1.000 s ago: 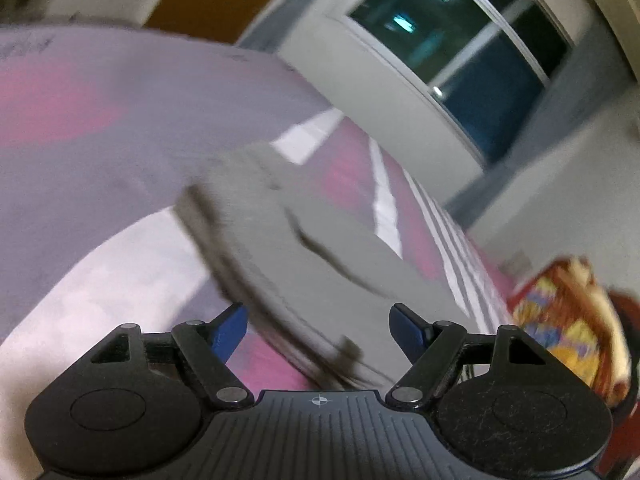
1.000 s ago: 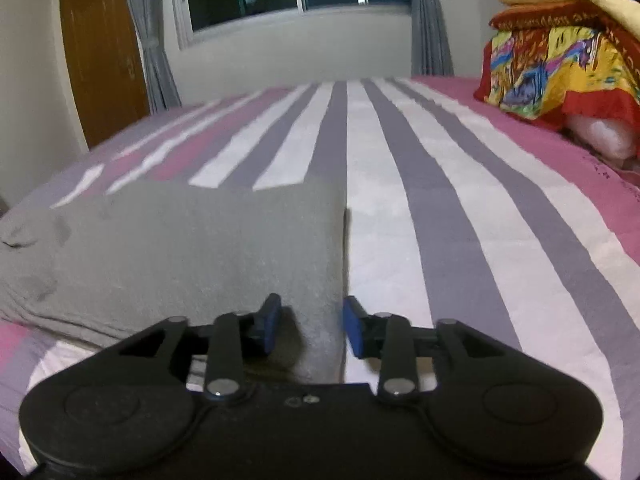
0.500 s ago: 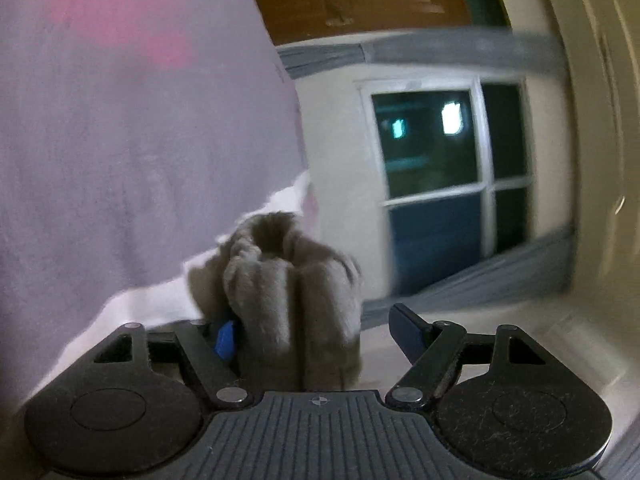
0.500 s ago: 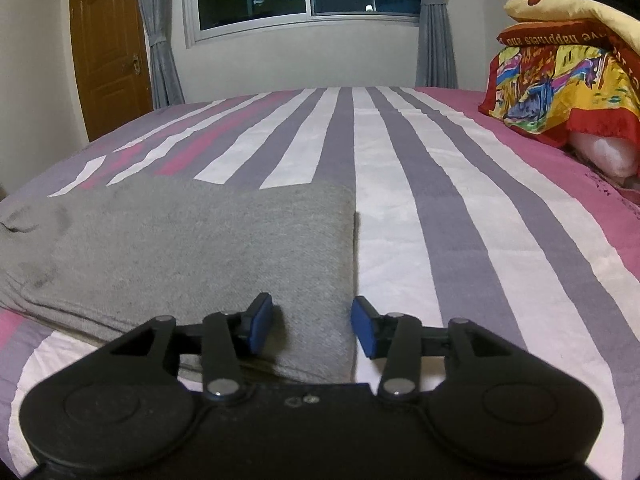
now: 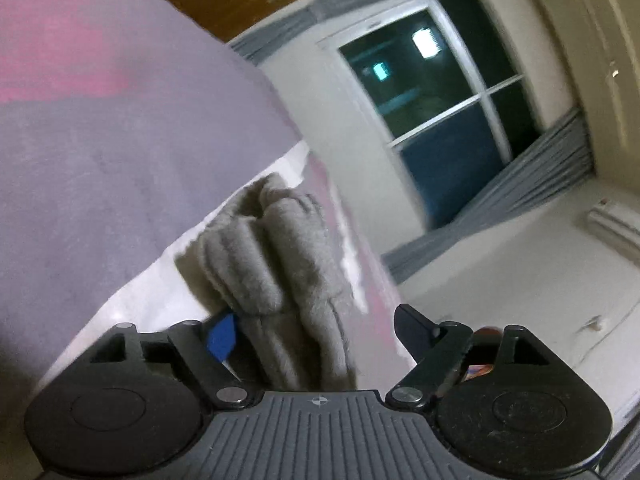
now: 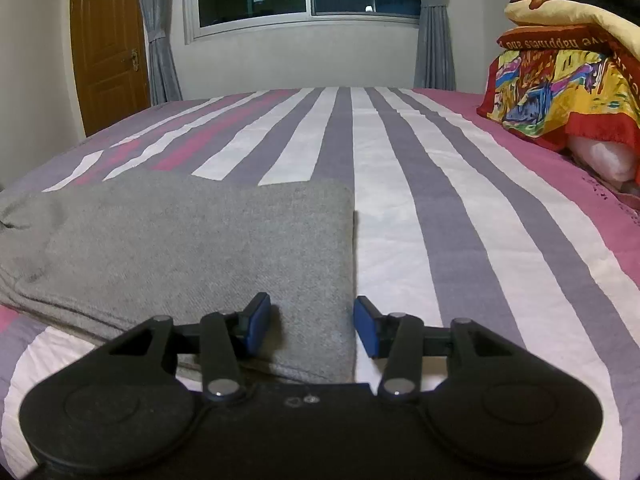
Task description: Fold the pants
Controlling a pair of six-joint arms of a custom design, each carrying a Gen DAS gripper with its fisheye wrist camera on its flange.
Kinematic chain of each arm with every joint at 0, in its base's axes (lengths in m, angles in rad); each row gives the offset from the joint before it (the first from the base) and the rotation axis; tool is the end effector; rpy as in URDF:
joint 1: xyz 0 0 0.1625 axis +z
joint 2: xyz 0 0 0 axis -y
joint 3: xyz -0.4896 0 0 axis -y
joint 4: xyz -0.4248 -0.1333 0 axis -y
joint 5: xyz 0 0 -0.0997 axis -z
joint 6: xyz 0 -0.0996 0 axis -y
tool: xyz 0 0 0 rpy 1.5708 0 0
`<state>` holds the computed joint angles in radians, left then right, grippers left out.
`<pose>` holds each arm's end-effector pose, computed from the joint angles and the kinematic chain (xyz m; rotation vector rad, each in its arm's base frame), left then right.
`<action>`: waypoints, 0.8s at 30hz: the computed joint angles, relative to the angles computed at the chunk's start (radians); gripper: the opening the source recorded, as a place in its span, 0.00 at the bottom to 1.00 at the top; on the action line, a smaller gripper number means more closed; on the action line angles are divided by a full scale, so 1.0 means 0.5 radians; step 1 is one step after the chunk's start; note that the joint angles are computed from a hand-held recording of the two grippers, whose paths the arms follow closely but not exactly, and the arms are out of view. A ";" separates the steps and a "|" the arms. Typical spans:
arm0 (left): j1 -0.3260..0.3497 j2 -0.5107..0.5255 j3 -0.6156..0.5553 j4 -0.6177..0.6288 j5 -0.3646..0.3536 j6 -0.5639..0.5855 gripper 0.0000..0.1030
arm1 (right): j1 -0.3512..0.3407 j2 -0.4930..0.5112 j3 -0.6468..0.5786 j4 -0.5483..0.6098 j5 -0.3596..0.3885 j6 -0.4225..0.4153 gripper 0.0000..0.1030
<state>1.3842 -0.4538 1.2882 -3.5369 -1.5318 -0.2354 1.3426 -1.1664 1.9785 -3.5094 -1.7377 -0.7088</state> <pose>-0.0243 -0.8684 0.1103 0.0920 -2.4989 1.5631 -0.0257 -0.6269 0.3521 0.4169 -2.1970 1.1739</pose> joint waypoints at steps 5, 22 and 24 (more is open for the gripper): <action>0.005 0.102 -0.240 0.083 0.153 -0.261 0.36 | -0.008 -0.014 -0.004 0.031 0.021 0.013 0.45; -0.295 0.199 -0.612 0.394 0.079 0.360 0.35 | -0.099 -0.079 0.042 -0.415 0.016 0.482 0.78; -0.365 0.273 -0.789 0.569 0.034 0.497 0.35 | -0.097 -0.076 0.002 -0.328 -0.060 0.584 0.78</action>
